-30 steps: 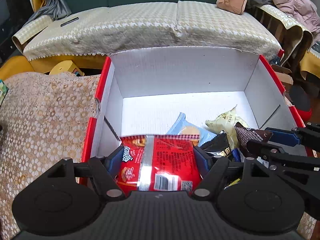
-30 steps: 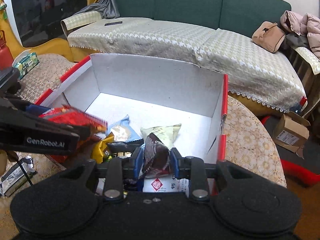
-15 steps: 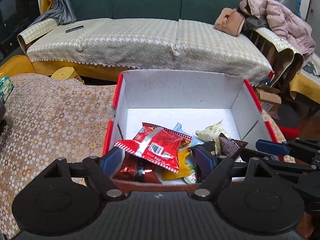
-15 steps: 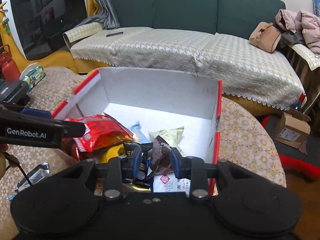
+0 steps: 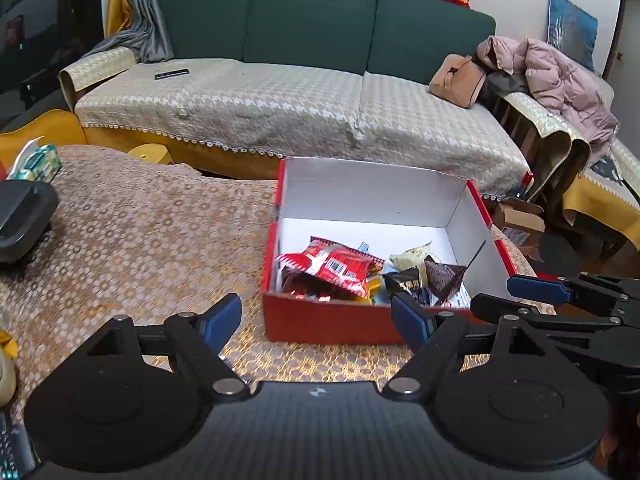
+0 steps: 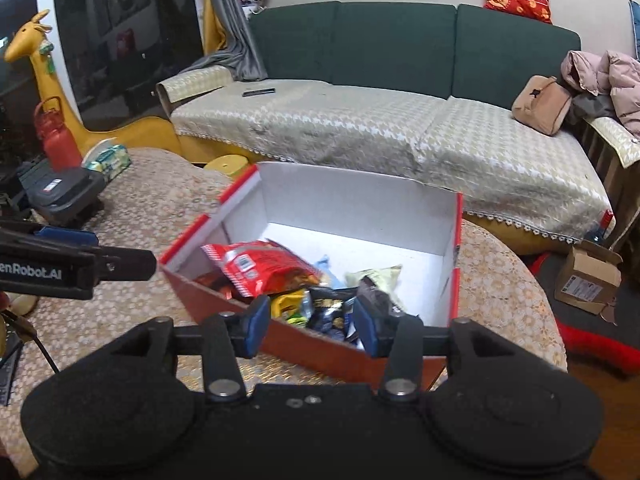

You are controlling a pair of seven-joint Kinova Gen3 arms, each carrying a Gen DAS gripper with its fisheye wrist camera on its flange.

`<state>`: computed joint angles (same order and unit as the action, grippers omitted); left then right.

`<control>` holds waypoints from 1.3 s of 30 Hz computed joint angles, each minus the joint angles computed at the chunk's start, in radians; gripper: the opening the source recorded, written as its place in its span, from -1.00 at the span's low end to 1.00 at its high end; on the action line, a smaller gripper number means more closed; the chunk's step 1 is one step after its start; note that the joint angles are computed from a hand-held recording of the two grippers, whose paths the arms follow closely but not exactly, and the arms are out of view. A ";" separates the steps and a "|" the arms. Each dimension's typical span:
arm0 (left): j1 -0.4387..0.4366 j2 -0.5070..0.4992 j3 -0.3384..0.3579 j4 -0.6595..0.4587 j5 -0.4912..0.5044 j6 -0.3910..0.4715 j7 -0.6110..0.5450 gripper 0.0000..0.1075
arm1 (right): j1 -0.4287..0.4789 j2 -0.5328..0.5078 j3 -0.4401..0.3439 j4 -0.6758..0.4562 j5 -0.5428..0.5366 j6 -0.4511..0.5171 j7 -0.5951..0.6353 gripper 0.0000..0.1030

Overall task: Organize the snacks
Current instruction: 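Withdraw both open grippers from the box back to the table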

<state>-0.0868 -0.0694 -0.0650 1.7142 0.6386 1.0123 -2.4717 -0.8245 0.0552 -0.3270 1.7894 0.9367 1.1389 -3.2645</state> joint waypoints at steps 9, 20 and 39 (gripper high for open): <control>-0.118 -0.050 -0.142 0.043 0.078 0.147 -0.129 0.58 | -0.089 0.020 -0.041 -0.033 0.021 0.064 -0.069 -0.01; -0.299 -0.047 -0.241 0.106 0.071 0.211 -0.291 0.60 | -0.197 0.097 -0.027 -0.074 0.048 0.040 -0.143 0.99; -0.408 0.115 -0.163 0.163 0.104 0.170 -0.636 0.59 | -0.242 0.245 0.103 -0.184 -0.049 -0.064 -0.030 0.98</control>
